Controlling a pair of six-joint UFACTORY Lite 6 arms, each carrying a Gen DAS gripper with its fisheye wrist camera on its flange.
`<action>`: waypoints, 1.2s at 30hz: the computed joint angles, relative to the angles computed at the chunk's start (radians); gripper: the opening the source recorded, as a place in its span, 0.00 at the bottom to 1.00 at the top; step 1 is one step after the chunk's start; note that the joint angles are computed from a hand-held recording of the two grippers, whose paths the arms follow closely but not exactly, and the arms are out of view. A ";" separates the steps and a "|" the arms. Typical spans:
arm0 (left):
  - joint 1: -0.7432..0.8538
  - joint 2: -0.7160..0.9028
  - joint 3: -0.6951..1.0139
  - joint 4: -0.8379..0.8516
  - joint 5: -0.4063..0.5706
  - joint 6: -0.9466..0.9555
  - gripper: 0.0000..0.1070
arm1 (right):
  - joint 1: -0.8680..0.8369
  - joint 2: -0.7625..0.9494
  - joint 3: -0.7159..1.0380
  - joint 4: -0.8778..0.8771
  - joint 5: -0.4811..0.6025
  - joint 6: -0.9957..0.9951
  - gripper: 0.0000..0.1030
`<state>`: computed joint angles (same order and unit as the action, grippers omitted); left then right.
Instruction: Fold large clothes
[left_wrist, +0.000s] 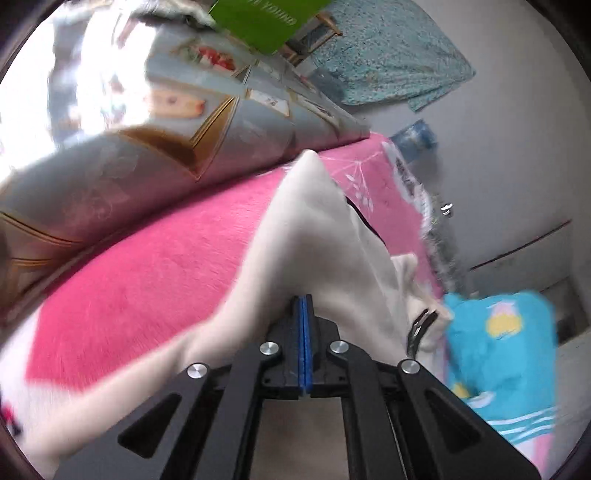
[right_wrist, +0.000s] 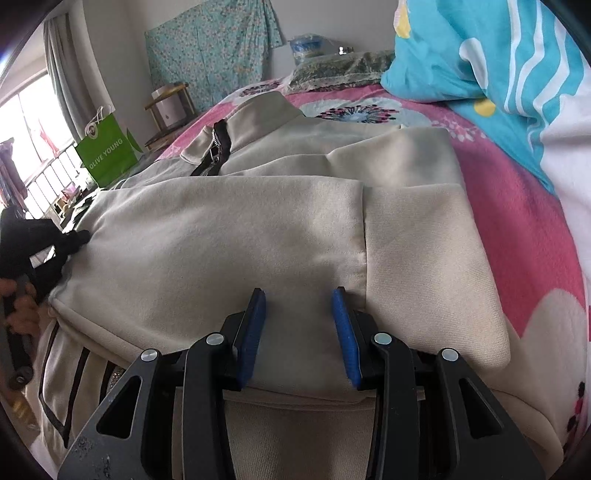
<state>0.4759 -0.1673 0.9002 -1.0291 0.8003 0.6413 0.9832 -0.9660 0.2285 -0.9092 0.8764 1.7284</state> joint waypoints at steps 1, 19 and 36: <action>-0.070 -0.061 -0.012 0.017 -0.029 -0.008 0.00 | 0.001 0.000 0.001 0.001 0.001 0.000 0.34; -0.389 0.114 0.095 0.090 -0.253 -0.238 0.02 | -0.047 0.024 0.002 -0.015 -0.048 -0.008 0.34; -0.341 -0.314 -0.316 0.105 -0.141 0.359 0.09 | 0.119 0.262 0.247 0.005 0.207 -0.079 0.34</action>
